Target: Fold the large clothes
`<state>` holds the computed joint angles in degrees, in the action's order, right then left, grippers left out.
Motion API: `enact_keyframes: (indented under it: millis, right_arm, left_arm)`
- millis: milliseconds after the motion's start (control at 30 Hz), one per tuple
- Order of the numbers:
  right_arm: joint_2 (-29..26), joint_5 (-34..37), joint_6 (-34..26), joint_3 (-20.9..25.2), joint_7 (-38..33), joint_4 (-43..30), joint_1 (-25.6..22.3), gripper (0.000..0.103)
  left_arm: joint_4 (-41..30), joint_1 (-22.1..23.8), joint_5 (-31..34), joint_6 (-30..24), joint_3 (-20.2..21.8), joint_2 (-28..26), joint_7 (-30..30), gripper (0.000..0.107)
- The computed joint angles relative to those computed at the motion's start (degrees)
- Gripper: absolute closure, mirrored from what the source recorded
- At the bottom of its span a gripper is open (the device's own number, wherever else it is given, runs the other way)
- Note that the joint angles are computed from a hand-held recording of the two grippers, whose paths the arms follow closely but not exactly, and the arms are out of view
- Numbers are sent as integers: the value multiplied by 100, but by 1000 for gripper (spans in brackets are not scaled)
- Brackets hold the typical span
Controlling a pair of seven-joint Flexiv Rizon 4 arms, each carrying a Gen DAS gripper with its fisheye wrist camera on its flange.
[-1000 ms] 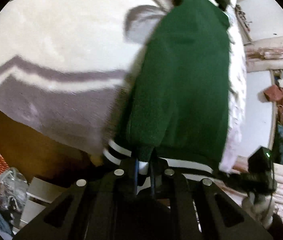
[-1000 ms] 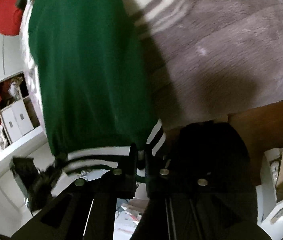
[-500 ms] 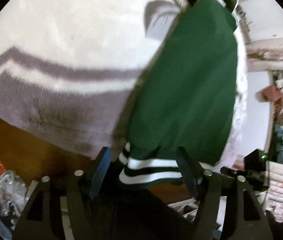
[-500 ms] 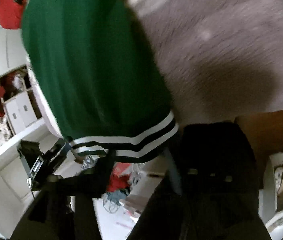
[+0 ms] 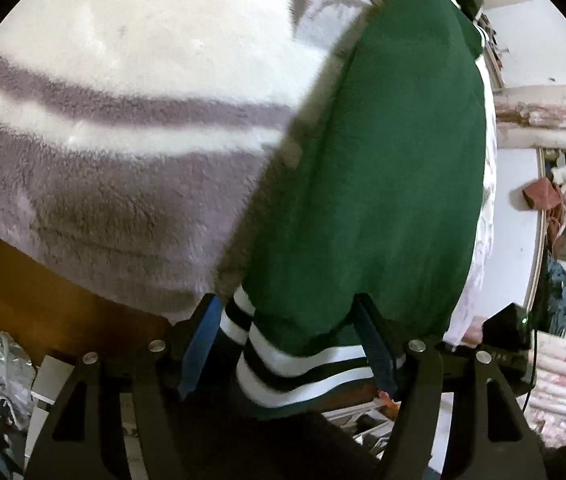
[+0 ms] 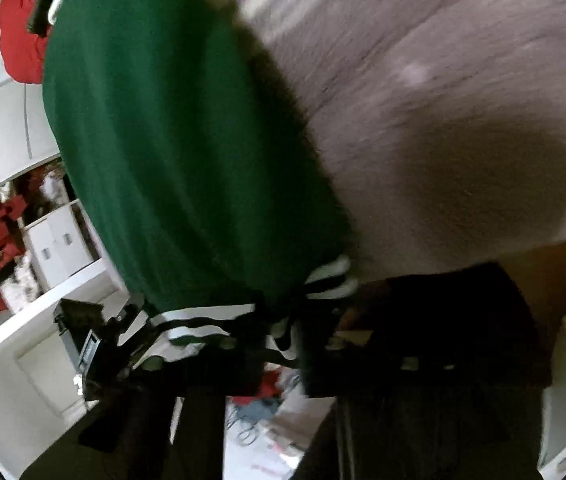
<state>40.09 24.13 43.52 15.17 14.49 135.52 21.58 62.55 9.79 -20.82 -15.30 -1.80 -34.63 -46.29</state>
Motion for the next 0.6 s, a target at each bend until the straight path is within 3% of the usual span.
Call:
enact_keyframes:
  millis: [67, 167, 200, 233, 267, 300, 400, 467, 500, 600]
  right_arm:
    - [27, -105, -448, -136, -22, -142, -19, 96]
    - [-50, 234, -358, -545, -762, -201, 263, 91]
    - [-114, 291, -539, -713, -1052, -314, 343, 77]
    - [-191, 317, -772, -853, -1312, -461, 389, 56]
    - [-213, 272, -922, -897, -1515, -559, 363, 47]
    - [-149, 199, -999, -815, -1556, -598, 254, 39]
    - [10, 241, -763, -622, -1807, -378, -20, 34]
    - [28, 531, -214, -535, -2018, -50, -52, 34]
    - [47, 807, 346, -454, -2147, 248, -33, 34]
    - [-583, 1783, 2691, -178, -2519, 767, 426, 26]
  left_arm:
    - [-7, 30, -5, -29, -6, 13, 79, 41]
    - [-140, 2, 5, -5, -10, -104, -11, 41]
    - [-169, 15, -34, -18, -21, -121, -45, 41]
    - [-185, 36, -99, -18, -44, -139, -55, 41]
    - [-244, 65, -169, -49, -80, -187, -43, 41]
    - [-335, 104, -200, -101, -103, -255, -5, 41]
    - [-417, 126, -331, -163, -184, -430, 57, 41]
    - [-325, 93, -454, -197, -241, -537, 21, 41]
    - [-297, 75, -482, -205, -265, -564, 55, 40]
    - [81, 17, -613, 57, -312, -440, 365, 26]
